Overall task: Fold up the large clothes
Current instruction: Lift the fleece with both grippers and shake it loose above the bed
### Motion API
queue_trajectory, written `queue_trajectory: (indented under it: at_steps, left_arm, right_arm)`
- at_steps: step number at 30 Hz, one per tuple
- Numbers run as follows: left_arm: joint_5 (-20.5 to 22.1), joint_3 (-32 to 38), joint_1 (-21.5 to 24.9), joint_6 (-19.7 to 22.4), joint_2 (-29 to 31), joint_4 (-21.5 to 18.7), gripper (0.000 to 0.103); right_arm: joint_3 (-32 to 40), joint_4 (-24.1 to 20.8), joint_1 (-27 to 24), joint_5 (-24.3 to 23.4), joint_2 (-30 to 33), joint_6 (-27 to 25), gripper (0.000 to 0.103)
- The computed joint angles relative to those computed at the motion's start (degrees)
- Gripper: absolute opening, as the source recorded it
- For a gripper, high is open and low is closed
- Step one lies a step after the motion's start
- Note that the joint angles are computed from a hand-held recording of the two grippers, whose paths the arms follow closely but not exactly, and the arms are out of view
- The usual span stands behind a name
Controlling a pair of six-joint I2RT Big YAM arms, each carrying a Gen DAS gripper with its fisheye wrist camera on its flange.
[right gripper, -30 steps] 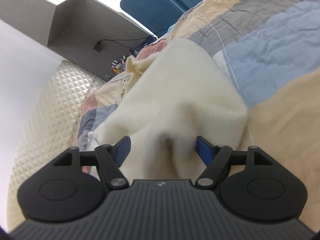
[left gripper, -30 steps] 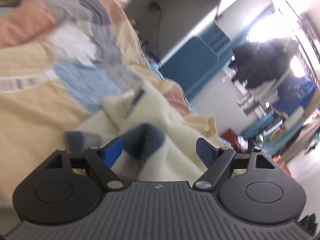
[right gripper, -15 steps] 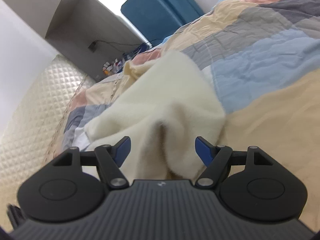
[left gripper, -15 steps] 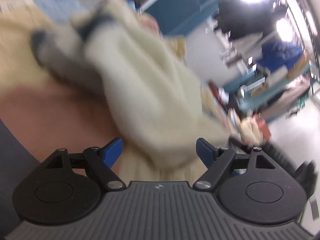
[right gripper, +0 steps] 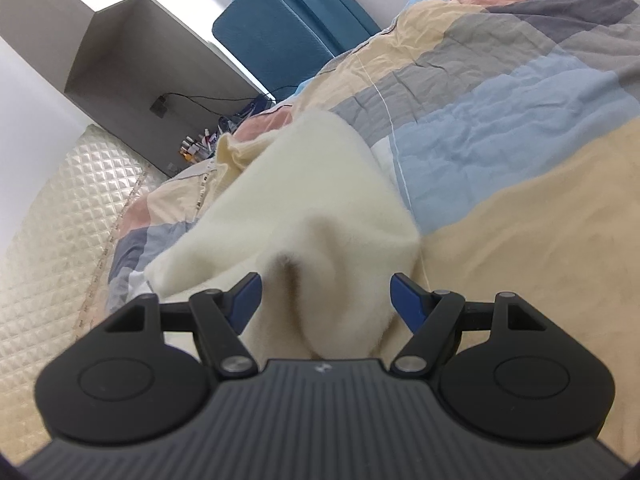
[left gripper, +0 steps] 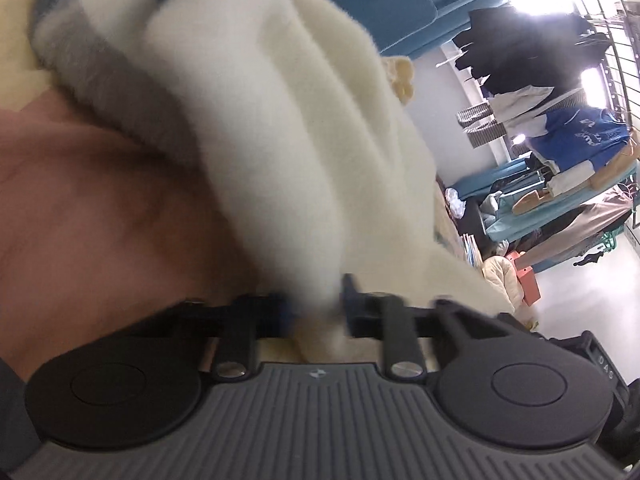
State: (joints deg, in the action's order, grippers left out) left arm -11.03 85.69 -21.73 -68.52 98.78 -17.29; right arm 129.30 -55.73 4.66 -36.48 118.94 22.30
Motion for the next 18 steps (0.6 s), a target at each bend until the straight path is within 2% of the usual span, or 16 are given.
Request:
queue_trajectory:
  at_steps: [2, 6, 10, 13, 16, 18]
  left_arm:
    - [-2.48, -1.17, -0.36, 2.11, -1.53, 1.96, 0.014]
    - [-6.41, -5.04, -0.65, 5.03, -5.63, 8.85, 0.013]
    - [-9.31, -7.62, -0.30, 6.07, -9.35, 11.08, 0.012]
    - [-11.25, -9.61, 0.26, 5.43, -11.85, 11.76, 0.012]
    - [-13.04, -10.66, 0.99, 3.74, -13.75, 10.22, 0.012]
    - [-13.91, -11.81, 1.72, 2.23, -15.05, 9.21, 0.011]
  right_arm:
    - [-0.19, 0.16, 0.08, 0.46, -0.13, -0.13, 0.074]
    - [-2.04, 2.98, 0.03, 0.21, -1.30, 0.21, 0.074]
    - [-5.41, 9.65, -0.54, -5.56, -2.72, 3.59, 0.074]
    - [-7.13, 13.32, -0.49, -8.36, -3.71, 4.70, 0.074]
    - [-7.80, 14.23, -0.53, -10.00, -4.20, 5.24, 0.074]
    - [-8.48, 14.68, -0.75, -11.86, -4.41, 7.49, 0.074]
